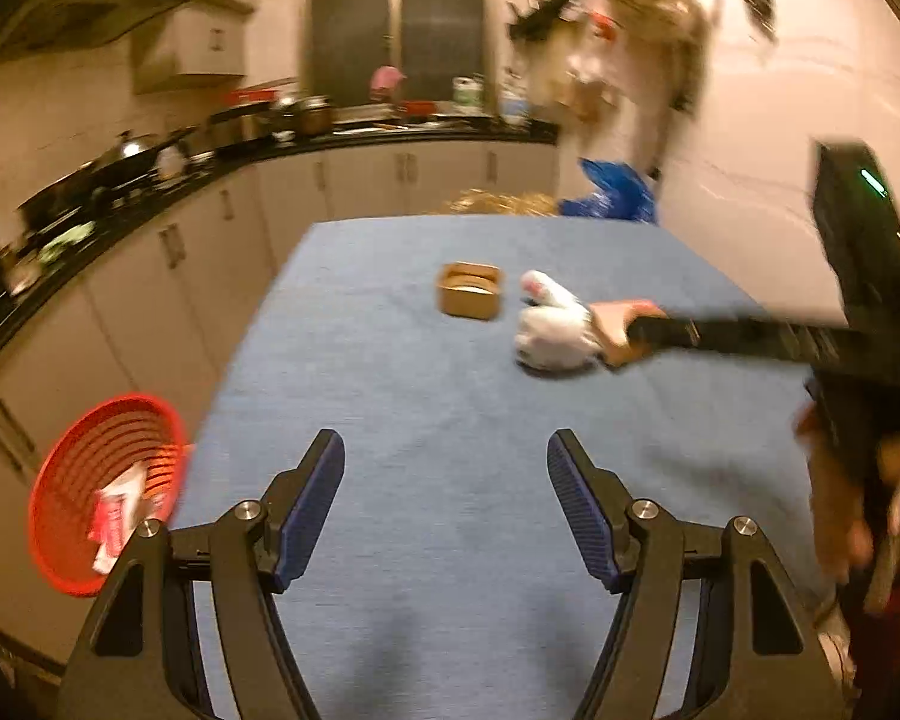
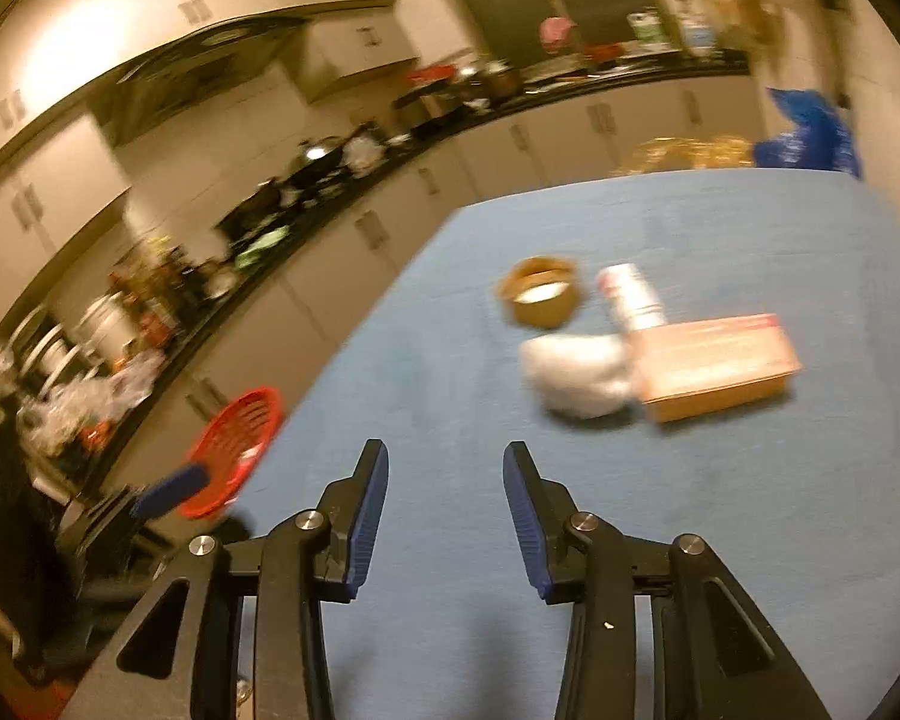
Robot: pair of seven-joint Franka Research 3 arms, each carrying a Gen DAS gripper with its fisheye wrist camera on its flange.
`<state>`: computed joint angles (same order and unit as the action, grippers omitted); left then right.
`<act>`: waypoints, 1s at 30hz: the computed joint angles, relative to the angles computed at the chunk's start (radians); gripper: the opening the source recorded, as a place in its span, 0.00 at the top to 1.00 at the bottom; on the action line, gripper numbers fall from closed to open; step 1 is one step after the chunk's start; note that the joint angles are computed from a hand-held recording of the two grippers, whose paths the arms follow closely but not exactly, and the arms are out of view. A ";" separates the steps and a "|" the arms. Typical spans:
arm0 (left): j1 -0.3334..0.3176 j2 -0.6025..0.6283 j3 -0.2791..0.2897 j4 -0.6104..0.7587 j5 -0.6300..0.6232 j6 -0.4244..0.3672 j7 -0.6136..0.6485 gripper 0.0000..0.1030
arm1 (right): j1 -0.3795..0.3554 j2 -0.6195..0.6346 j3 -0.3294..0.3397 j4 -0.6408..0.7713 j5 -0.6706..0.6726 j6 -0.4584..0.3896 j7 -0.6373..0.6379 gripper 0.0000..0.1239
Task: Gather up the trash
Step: 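Move both open tools back over the table, then grasp the pink cardboard box with the right tool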
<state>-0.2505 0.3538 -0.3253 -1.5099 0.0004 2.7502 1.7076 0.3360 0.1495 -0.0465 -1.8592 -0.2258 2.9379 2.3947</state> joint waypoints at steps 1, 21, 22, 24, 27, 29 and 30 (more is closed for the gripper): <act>-0.007 0.009 -0.006 0.011 0.004 -0.013 0.007 0.32 | -0.015 -0.004 -0.013 0.000 0.009 -0.009 0.005 0.64; -0.054 0.093 -0.008 0.097 0.023 -0.110 0.048 0.32 | -0.303 0.273 0.092 0.361 0.644 -0.339 -0.505 0.55; -0.054 0.098 -0.006 0.105 0.022 -0.117 0.046 0.32 | -0.300 0.244 0.094 0.319 0.666 -0.329 -0.522 0.52; -0.052 0.102 -0.006 0.111 0.017 -0.123 0.045 0.32 | -0.300 0.186 0.117 0.245 0.732 -0.327 -0.588 0.47; -0.047 0.102 -0.007 0.115 0.009 -0.130 0.046 0.32 | -0.279 0.104 0.146 0.144 0.825 -0.338 -0.722 0.44; -0.043 0.102 -0.008 0.116 0.004 -0.131 0.048 0.32 | -0.243 0.064 0.146 0.100 0.826 -0.355 -0.789 0.43; -0.042 0.104 -0.008 0.121 0.001 -0.137 0.048 0.31 | -0.222 0.052 0.142 0.083 0.814 -0.353 -0.811 0.43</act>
